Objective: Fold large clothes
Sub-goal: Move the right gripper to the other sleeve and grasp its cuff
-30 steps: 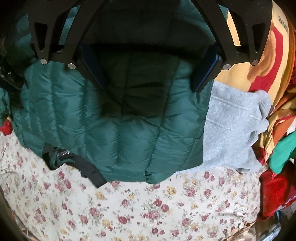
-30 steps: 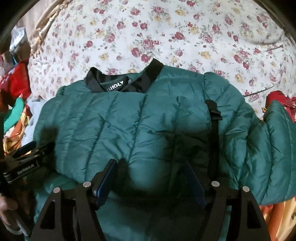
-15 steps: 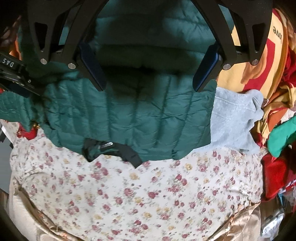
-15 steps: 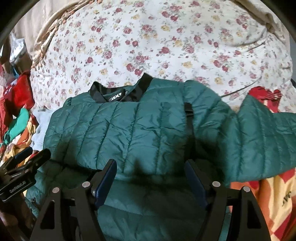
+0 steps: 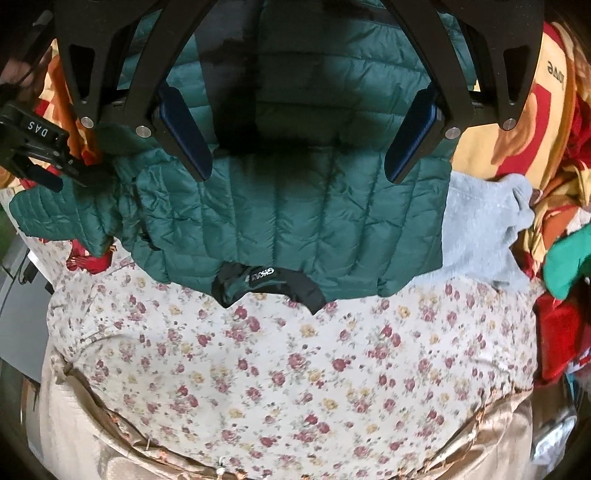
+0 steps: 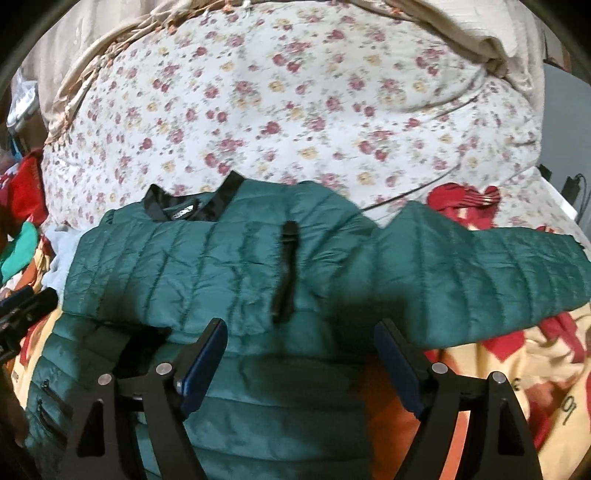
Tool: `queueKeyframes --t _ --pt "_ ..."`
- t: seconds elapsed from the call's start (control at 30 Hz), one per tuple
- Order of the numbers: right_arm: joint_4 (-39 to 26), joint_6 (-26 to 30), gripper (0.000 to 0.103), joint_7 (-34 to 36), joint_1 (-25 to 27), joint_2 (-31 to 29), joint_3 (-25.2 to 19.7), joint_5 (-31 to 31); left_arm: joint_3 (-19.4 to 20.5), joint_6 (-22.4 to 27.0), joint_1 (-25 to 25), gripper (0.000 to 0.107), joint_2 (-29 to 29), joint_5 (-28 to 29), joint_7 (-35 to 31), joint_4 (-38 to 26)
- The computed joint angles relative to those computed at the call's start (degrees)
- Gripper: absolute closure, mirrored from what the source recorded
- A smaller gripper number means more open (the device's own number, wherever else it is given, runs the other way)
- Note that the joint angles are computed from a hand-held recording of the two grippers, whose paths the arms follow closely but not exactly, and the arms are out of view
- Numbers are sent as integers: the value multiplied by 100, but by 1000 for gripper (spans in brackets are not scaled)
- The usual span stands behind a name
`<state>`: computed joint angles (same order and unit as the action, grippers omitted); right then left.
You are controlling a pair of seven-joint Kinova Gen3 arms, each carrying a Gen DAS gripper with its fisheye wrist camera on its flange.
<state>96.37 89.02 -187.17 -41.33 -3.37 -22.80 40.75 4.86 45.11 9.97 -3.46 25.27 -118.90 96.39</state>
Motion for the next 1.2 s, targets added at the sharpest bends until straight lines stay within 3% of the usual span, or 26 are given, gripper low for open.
queueKeyframes --t 0.33,0.77,1.2 --pt "414 429 23 -21 368 -493 -85 -258 120 -62 95 13 103 -292 314 -78" --pt "772 313 23 266 1150 -925 -59 -516 156 -34 28 13 411 -260 431 -243" --pt "1145 795 23 602 2424 -1936 122 -609 124 -115 -184 13 619 -37 306 -205"
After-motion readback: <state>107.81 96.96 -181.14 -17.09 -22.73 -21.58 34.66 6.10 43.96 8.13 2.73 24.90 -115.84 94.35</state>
